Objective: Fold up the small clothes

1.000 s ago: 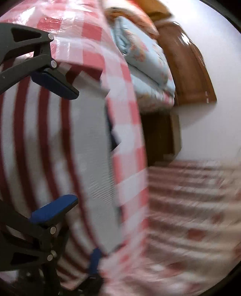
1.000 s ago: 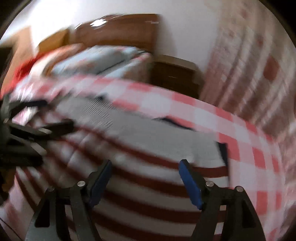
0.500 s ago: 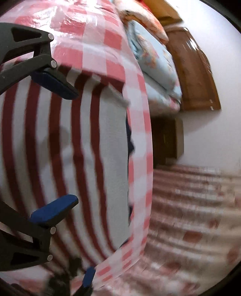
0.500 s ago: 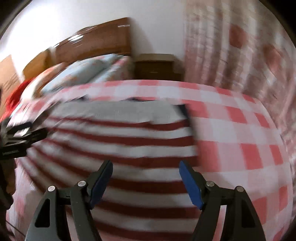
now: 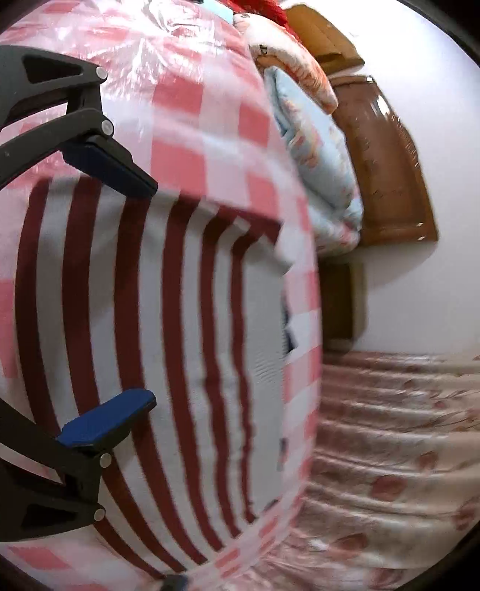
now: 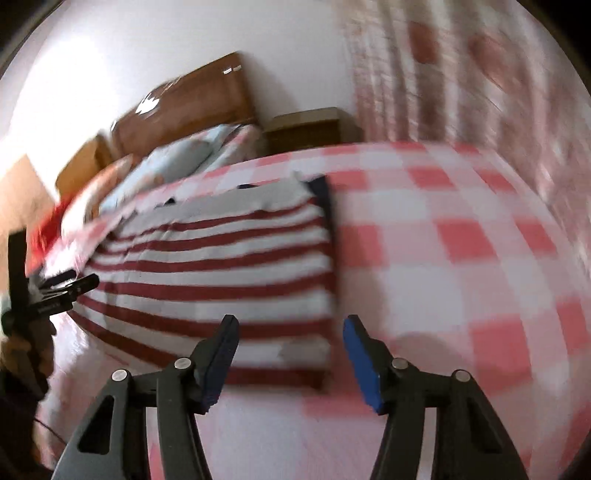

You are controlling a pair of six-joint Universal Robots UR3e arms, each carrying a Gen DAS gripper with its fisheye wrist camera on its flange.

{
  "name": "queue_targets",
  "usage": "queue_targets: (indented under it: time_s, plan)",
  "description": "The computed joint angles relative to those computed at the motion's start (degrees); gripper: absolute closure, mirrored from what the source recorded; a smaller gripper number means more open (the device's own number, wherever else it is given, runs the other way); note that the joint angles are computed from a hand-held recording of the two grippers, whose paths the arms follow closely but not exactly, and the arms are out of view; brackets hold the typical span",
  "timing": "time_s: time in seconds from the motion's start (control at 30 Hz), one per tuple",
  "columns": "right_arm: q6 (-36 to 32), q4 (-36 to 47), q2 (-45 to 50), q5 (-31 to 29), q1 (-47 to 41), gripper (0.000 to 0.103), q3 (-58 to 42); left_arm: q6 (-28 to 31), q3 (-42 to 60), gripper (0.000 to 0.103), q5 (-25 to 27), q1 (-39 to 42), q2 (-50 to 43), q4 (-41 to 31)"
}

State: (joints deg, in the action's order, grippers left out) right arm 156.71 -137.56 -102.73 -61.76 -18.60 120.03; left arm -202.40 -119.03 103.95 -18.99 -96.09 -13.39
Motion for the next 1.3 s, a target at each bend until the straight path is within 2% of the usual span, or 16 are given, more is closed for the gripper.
queue_targets:
  time_s: [0.1,0.2,0.33,0.37,0.5,0.6,0.67,0.77,0.87,0.97,1.07,1.1,1.17,1.23,1.3]
  plan:
    - [-2.7,11.4,-9.1,4.6,-9.5,0.043,4.5,0.0,-0.6,0.0,0.2,2.2,0.6,0.6]
    - [-5.0,15.6,-14.1,7.5,-12.9,0.043,7.2,0.7,0.8,0.0,-0.6,3.9,-1.5,0.0]
    - [-2.6,12.5,-11.1,11.4,-9.6,0.043,8.4,0.7,3.8,0.0,0.3,2.8,-6.0,-1.2]
    - [-1.5,10.9,-10.0,12.2,-8.7,0.043,8.8,0.1,4.0,0.0,0.6,2.6,-7.7,1.2]
    - [1.9,10.2,-6.6,17.8,-8.6,0.043,9.2,-0.7,0.8,0.0,-3.7,5.5,-6.5,3.9]
    - [6.6,4.7,-4.3,18.3,-8.6,0.056,10.0,-0.5,1.2,0.0,-3.6,5.3,-6.8,3.6]
    - [11.2,1.1,-1.3,20.5,-9.5,0.059,10.2,-0.5,1.2,0.0,-3.6,5.3,-6.8,3.6]
    - [12.9,-1.2,2.8,20.2,-6.7,0.06,7.6,-0.5,1.1,0.0,-3.7,5.4,-6.8,3.7]
    - [14.7,-3.1,8.0,18.0,0.2,0.059,3.2,-0.6,1.0,0.0,-3.8,5.4,-6.8,3.8]
    - [19.9,-9.5,12.6,11.6,6.9,0.058,-1.1,-0.6,1.1,0.0,-3.7,5.4,-6.8,3.8]
    - [26.2,-16.9,18.5,10.4,9.4,0.06,-3.8,-0.7,0.8,0.0,-4.2,5.6,-6.7,4.0]
    - [28.6,-18.8,20.0,10.2,9.8,0.061,-4.4,-0.8,0.8,0.0,-4.2,5.6,-6.7,4.0]
    - [30.5,-20.0,20.6,6.9,11.2,0.082,-4.9,-1.1,0.7,0.0,-4.1,5.5,-6.7,4.0]
    - [30.0,-22.2,19.9,7.9,10.2,0.085,-2.3,-1.3,0.6,0.0,-3.7,5.2,-6.6,3.9]
    - [28.2,-21.0,17.1,9.9,8.2,0.086,0.7,-1.2,0.2,0.0,-3.4,4.6,-6.3,4.0]
